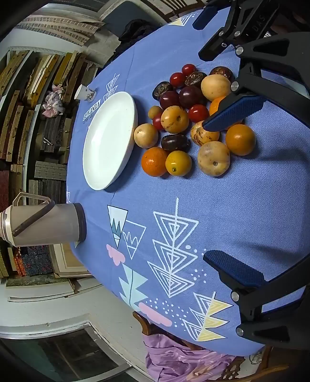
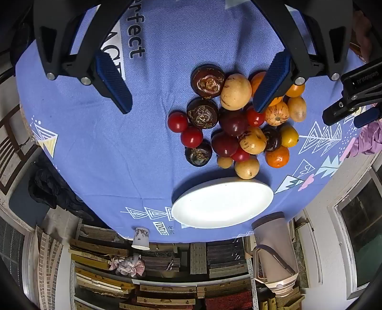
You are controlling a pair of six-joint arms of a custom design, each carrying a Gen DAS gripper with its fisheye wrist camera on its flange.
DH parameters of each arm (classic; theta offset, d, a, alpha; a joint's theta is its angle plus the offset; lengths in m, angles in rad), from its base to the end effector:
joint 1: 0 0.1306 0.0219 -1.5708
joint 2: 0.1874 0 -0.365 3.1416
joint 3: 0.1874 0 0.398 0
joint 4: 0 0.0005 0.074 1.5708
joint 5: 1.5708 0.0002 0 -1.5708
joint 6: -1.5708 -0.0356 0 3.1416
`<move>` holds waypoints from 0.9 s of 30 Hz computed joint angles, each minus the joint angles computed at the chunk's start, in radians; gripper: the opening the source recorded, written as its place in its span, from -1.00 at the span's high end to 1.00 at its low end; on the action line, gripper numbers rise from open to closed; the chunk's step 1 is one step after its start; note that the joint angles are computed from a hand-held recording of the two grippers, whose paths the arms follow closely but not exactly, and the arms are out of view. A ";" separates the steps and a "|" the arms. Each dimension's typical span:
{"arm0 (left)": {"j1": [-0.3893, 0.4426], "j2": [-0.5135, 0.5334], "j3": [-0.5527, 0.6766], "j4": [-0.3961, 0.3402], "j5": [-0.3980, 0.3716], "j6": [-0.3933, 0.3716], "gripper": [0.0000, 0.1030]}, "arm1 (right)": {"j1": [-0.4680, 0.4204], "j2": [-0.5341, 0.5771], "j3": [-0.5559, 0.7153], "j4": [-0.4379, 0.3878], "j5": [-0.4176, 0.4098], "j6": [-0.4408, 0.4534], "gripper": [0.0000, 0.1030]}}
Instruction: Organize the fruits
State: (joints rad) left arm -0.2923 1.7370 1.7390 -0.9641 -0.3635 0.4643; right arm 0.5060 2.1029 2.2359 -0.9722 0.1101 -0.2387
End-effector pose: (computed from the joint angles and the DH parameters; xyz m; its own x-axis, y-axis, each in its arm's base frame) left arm 0.5852 -0.1634 0.3857 -0.7359 -0.2156 -0.6419 -0.2850 0.9585 0.0048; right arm 0.6405 0.3499 0.3764 -0.7311 -0.1365 -0.6684 -0.2518 0.9646 0.0785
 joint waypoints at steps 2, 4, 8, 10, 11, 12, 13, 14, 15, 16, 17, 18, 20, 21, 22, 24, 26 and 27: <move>0.000 0.000 0.001 -0.001 0.000 0.000 -0.93 | 0.000 -0.001 -0.001 0.002 0.000 0.000 -0.92; 0.000 0.001 0.002 -0.002 0.001 -0.001 -0.93 | 0.000 0.001 0.001 -0.001 -0.002 0.001 -0.92; 0.000 0.001 0.002 -0.002 0.001 0.000 -0.93 | 0.000 0.004 0.007 -0.006 -0.004 0.004 -0.92; 0.000 0.001 0.002 -0.003 0.000 0.000 -0.93 | 0.000 0.009 0.014 -0.006 0.001 0.002 -0.92; 0.000 0.001 0.003 -0.004 0.002 0.001 -0.93 | -0.001 0.012 0.019 -0.009 -0.001 0.002 -0.92; 0.000 0.001 0.002 -0.004 0.003 0.001 -0.93 | 0.000 0.005 0.006 -0.002 -0.002 0.002 -0.92; -0.001 0.001 0.001 -0.003 0.003 0.001 -0.93 | 0.002 0.000 -0.004 0.003 0.000 0.001 -0.92; -0.001 0.001 0.001 -0.002 0.002 0.001 -0.93 | 0.002 -0.001 -0.006 0.004 0.001 0.001 -0.92; -0.001 0.001 0.000 -0.002 0.002 0.001 -0.93 | 0.002 -0.001 -0.005 0.003 0.000 0.001 -0.92; -0.001 0.000 0.000 -0.002 0.002 0.001 -0.93 | 0.001 -0.001 -0.004 0.001 -0.002 0.000 -0.92; -0.001 0.000 0.000 -0.002 0.002 0.001 -0.93 | 0.000 -0.001 -0.003 0.001 -0.005 0.001 -0.92; -0.001 0.001 0.001 -0.003 0.002 0.001 -0.93 | 0.001 0.000 -0.005 0.002 -0.003 0.001 -0.92; -0.002 0.000 0.000 -0.003 0.002 0.002 -0.93 | 0.002 -0.002 -0.010 0.006 -0.003 0.001 -0.92; -0.002 -0.001 -0.002 -0.003 0.003 0.003 -0.93 | 0.002 -0.001 -0.008 0.005 -0.003 0.000 -0.92; -0.003 -0.001 -0.004 -0.001 0.002 0.002 -0.93 | 0.002 -0.001 -0.008 0.005 -0.003 0.000 -0.92; -0.002 -0.001 -0.004 -0.002 0.002 0.002 -0.93 | 0.002 -0.002 -0.009 0.005 -0.003 0.000 -0.92; -0.003 -0.002 -0.005 -0.002 0.002 0.003 -0.93 | 0.002 -0.001 -0.008 0.004 -0.003 0.000 -0.92; -0.003 -0.001 -0.004 -0.003 0.002 0.003 -0.93 | 0.002 -0.001 -0.008 0.004 -0.003 0.000 -0.92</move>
